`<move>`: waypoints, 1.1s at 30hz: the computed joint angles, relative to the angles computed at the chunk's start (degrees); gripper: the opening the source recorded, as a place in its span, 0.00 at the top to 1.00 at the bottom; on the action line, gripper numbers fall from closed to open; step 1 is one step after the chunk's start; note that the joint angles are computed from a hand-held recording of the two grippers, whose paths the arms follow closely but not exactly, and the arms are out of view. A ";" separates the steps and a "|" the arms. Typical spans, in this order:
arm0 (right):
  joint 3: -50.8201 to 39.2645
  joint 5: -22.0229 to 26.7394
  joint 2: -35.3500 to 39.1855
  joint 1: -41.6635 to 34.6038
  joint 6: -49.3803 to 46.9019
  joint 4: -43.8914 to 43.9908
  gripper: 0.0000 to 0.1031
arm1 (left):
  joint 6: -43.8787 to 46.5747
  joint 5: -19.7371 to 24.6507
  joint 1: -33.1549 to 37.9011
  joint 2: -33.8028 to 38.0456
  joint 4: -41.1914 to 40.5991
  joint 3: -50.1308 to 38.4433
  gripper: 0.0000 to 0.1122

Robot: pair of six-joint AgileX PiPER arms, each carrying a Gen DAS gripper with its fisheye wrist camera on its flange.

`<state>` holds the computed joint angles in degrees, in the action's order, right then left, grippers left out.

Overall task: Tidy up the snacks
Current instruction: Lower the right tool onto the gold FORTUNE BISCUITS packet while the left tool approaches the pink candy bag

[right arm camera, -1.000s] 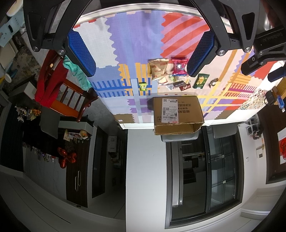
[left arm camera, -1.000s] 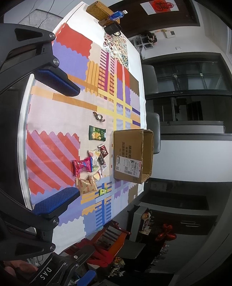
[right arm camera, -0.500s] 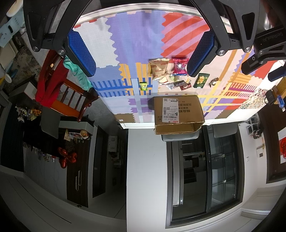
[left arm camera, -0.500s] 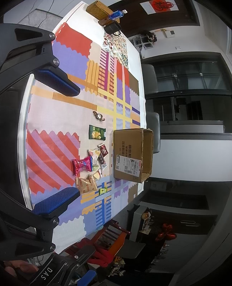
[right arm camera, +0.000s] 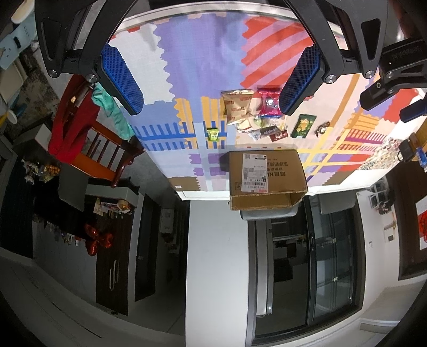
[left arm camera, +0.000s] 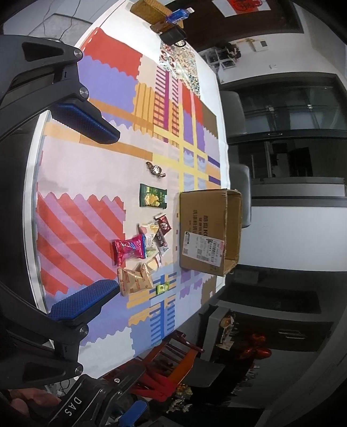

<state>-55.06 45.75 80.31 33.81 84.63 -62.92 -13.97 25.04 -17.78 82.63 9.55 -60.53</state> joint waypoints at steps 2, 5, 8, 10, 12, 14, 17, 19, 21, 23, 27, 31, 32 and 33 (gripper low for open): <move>-0.61 -1.56 1.69 -1.20 -0.62 0.68 0.00 | 1.04 0.03 0.32 1.79 -0.87 -1.09 0.08; -1.91 -3.25 3.90 -2.89 -2.14 1.61 0.00 | 3.17 -0.12 0.99 4.41 -2.73 -2.69 0.08; -3.45 -4.80 6.33 -4.42 -3.41 2.38 0.00 | 5.96 0.16 1.75 7.45 -5.53 -4.97 0.08; -4.66 -6.03 8.09 -5.61 -4.64 3.19 0.00 | 6.98 0.18 1.98 9.41 -6.28 -6.48 0.08; -5.78 -7.17 9.55 -6.69 -5.97 4.11 0.00 | 6.57 0.07 1.91 11.08 -5.65 -7.76 0.08; -6.88 -7.67 10.92 -7.24 -6.65 4.52 0.00 | 7.00 0.16 2.12 12.66 -6.01 -9.15 0.08; -8.99 -8.92 13.40 -8.69 -8.53 5.91 0.00 | 7.54 0.80 2.43 15.35 -6.30 -11.83 0.08; -10.47 -9.73 15.14 -9.62 -9.72 6.71 0.00 | 8.93 1.34 2.87 16.96 -7.59 -13.42 0.08; -11.98 -10.45 16.80 -10.52 -11.32 7.70 0.00 | 9.93 1.93 3.03 18.72 -8.37 -15.18 0.08; -13.27 -10.98 18.22 -11.20 -12.60 8.52 0.00 | 11.03 2.42 3.08 20.24 -9.42 -16.63 0.08; -15.52 -12.39 20.83 -12.59 -15.96 10.13 0.00 | 12.11 3.05 2.50 23.00 -10.60 -18.85 0.09; -17.22 -13.67 22.99 -14.04 -19.54 11.80 0.00 | 13.10 4.09 1.62 26.43 -11.44 -21.79 0.13; -17.80 -14.27 23.76 -14.55 -20.91 12.71 0.00 | 13.46 4.29 1.45 27.37 -11.85 -22.59 0.15; -18.59 -14.39 24.55 -15.05 -22.33 13.68 0.01 | 13.73 4.70 1.29 28.35 -12.11 -23.53 0.15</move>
<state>-73.65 31.36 104.86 18.76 62.30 -49.25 -0.24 29.74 -16.49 110.98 -2.57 -84.07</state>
